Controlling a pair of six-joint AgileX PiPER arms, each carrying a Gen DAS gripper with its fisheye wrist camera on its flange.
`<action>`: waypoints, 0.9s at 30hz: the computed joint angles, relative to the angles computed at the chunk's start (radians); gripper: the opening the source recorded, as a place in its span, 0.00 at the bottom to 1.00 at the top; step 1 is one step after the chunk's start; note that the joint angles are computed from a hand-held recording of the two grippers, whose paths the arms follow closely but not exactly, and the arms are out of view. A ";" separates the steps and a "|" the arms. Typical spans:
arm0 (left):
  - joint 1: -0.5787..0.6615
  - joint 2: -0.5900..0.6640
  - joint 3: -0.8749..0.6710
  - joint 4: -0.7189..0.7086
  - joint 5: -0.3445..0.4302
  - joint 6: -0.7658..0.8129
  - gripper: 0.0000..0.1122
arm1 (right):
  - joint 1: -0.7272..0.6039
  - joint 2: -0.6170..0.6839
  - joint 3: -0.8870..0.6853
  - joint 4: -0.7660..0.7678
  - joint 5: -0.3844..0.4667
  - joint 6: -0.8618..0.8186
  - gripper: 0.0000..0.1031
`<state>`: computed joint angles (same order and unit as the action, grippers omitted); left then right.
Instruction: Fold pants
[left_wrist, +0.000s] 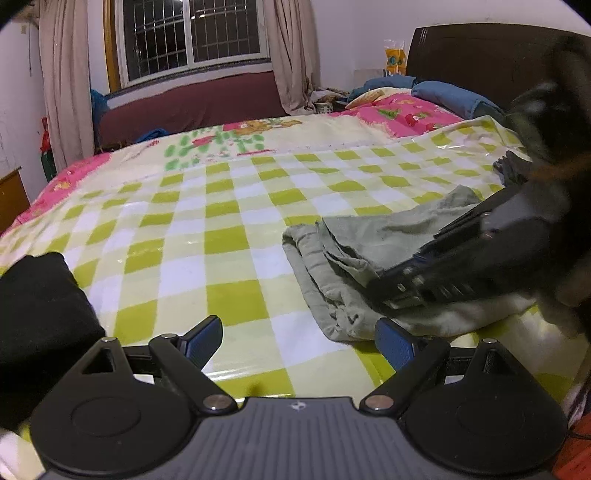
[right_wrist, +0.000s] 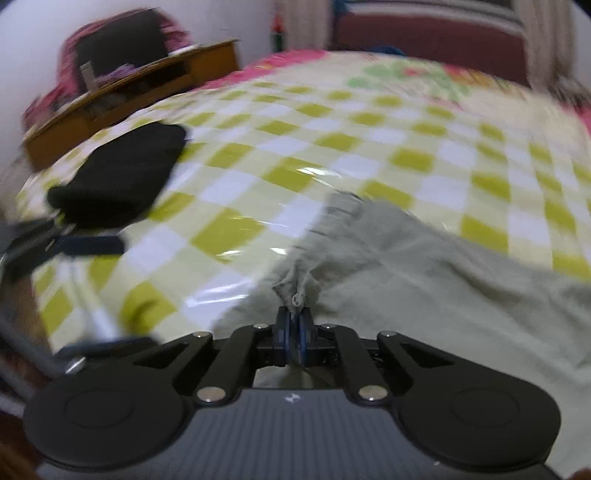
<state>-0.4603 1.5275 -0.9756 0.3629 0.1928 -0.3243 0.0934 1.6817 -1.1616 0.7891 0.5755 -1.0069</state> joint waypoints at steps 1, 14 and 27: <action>0.002 -0.004 -0.001 0.007 0.002 -0.004 0.91 | 0.007 -0.020 0.020 0.017 -0.005 -0.047 0.06; -0.068 0.109 -0.161 0.005 0.021 0.056 0.91 | -0.245 -0.103 0.084 0.134 0.140 -0.120 0.30; -0.186 0.494 -0.591 -0.188 0.257 0.275 0.91 | -0.837 0.184 -0.082 0.219 0.267 0.065 0.36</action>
<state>-0.6463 2.0214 -1.5663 0.1751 0.4499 -0.0498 -0.7439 1.8659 -1.2440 1.0084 0.8420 -0.9419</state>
